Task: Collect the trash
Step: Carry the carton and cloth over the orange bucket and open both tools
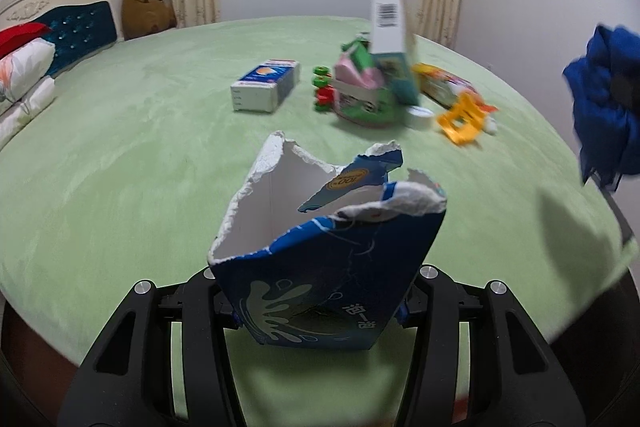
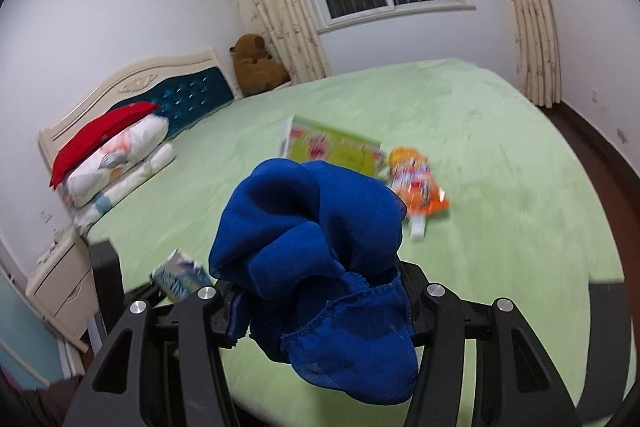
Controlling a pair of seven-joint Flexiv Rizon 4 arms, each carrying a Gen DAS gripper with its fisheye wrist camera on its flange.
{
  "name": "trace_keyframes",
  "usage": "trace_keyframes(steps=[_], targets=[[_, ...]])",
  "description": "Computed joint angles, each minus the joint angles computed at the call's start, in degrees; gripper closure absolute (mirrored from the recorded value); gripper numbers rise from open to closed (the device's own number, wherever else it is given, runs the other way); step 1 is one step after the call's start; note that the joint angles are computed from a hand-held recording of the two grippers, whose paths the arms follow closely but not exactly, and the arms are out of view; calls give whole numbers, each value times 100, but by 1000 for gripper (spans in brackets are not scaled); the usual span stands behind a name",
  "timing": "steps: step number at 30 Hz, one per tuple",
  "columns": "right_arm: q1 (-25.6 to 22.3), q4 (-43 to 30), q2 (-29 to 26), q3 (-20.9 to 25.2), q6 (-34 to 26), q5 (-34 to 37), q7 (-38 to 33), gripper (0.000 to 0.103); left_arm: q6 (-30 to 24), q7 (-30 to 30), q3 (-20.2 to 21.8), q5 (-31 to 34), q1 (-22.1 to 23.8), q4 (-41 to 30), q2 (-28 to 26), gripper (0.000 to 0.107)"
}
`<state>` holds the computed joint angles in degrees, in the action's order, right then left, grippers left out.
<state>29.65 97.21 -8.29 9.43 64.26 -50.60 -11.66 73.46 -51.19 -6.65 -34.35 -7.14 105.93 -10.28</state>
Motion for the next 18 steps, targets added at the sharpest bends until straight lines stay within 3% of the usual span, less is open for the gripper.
trace_keyframes(steps=[3,7,9,12,14,15,17,18], targets=[[156,284,199,89,-397,-131,29,48,-209,60,58,3,-58,284,320,58],[150,697,425,291,-140,85,281,48,-426,135,184,79,-197,647,692,58],[53,981,547,350,401,209,435,48,-505,195,244,76,-273,809,843,58],[97,1136,685,431,56,38,453,48,-611,265,343,182,-389,1106,1106,58],[-187,1328,738,601,740,419,707,48,-674,171,394,352,-423,1199,1194,58],[-206,1446,823,550,729,217,1104,48,-708,109,414,444,-432,1236,1229,58],[-134,1388,883,628,53,55,945,48,-873,-82,457,658,-428,1304,1308,58],[-99,1471,938,606,134,113,993,48,-923,-134,475,722,-428,1336,1342,58]])
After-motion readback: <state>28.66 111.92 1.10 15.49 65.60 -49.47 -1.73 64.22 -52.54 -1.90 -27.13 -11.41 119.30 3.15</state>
